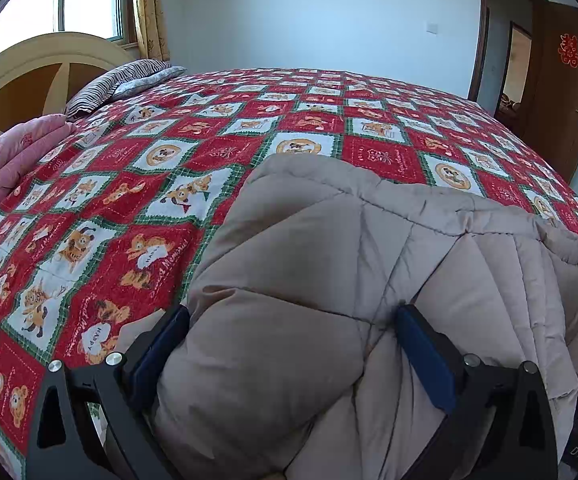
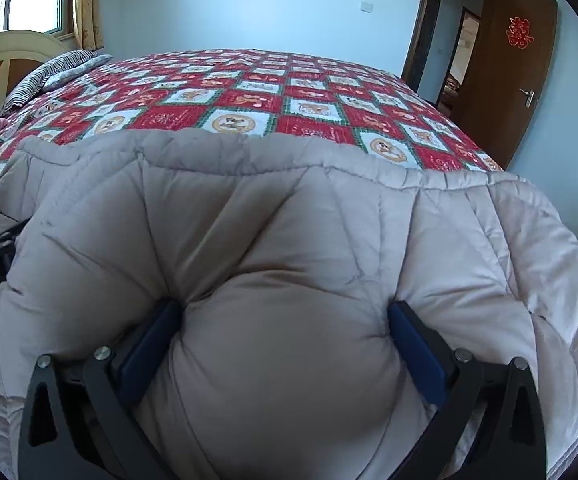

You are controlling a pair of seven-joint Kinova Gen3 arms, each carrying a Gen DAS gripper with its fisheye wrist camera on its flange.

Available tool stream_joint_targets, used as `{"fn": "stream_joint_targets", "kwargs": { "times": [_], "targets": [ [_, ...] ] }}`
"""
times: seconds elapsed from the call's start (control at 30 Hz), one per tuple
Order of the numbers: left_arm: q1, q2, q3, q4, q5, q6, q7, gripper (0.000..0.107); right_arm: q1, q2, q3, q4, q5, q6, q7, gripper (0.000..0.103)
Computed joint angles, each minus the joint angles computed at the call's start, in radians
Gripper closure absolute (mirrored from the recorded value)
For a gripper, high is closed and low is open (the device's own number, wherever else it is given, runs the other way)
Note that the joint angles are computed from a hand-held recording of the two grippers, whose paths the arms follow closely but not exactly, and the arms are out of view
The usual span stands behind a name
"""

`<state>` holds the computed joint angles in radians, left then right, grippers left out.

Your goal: Fold large clothes

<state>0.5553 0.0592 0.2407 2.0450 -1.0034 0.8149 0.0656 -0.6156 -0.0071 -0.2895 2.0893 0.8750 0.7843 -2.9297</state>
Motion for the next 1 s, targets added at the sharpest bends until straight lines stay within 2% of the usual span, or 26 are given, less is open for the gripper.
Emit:
{"fn": "stream_joint_targets", "kwargs": {
  "times": [0.17,0.23,0.3,0.37,0.4,0.47,0.53,0.6,0.67,0.73,0.8,0.9,0.97,1.0],
  "targets": [
    [0.000,0.000,0.001,0.000,0.001,0.006,-0.005,0.005,0.002,-0.003,-0.002,-0.007,-0.020,0.013,0.023,0.000],
    [0.004,-0.009,-0.016,-0.009,0.043,-0.002,-0.059,0.005,0.006,-0.011,0.002,-0.020,-0.062,0.022,0.075,0.000],
    [-0.023,-0.039,0.009,-0.019,0.103,0.021,-0.124,0.006,-0.004,-0.059,0.002,-0.018,-0.111,0.048,0.108,0.000],
    [-0.018,-0.114,0.037,-0.004,0.132,0.074,-0.124,0.006,0.021,-0.133,-0.073,0.014,-0.105,0.074,0.077,0.000],
    [0.009,-0.161,0.035,0.018,0.128,0.087,-0.099,0.006,0.013,-0.175,-0.111,0.042,-0.088,0.099,0.037,0.000],
    [0.018,-0.246,0.080,0.069,0.118,0.122,-0.047,0.006,-0.009,-0.222,-0.153,0.079,-0.101,0.132,-0.016,0.000],
    [-0.018,-0.302,0.151,0.111,0.150,0.157,-0.025,0.006,-0.029,-0.211,-0.176,0.112,-0.093,0.137,-0.059,0.000],
    [-0.024,-0.343,0.154,0.150,0.219,0.154,-0.045,0.006,-0.003,-0.179,-0.260,0.149,-0.029,0.151,-0.141,0.000],
    [-0.058,-0.362,0.195,0.182,0.260,0.161,-0.039,0.006,0.009,-0.151,-0.294,0.161,0.008,0.161,-0.194,0.000],
    [-0.075,-0.393,0.211,0.224,0.298,0.132,-0.027,0.006,-0.027,-0.133,-0.253,0.149,0.006,0.172,-0.183,0.000],
    [-0.058,-0.443,0.185,0.277,0.333,0.053,0.011,0.006,-0.045,-0.125,-0.217,0.140,-0.004,0.164,-0.156,0.000],
    [-0.098,-0.476,0.191,0.317,0.383,-0.042,0.024,0.006,-0.067,-0.128,-0.198,0.140,-0.003,0.168,-0.157,0.000],
    [-0.115,-0.484,0.179,0.328,0.409,-0.090,0.018,0.006,-0.079,-0.147,-0.176,0.127,-0.038,0.171,-0.104,0.000],
    [-0.138,-0.484,0.196,0.323,0.415,-0.090,0.012,0.006,-0.094,-0.172,-0.152,0.121,-0.071,0.168,-0.063,0.000]
  ]
}}
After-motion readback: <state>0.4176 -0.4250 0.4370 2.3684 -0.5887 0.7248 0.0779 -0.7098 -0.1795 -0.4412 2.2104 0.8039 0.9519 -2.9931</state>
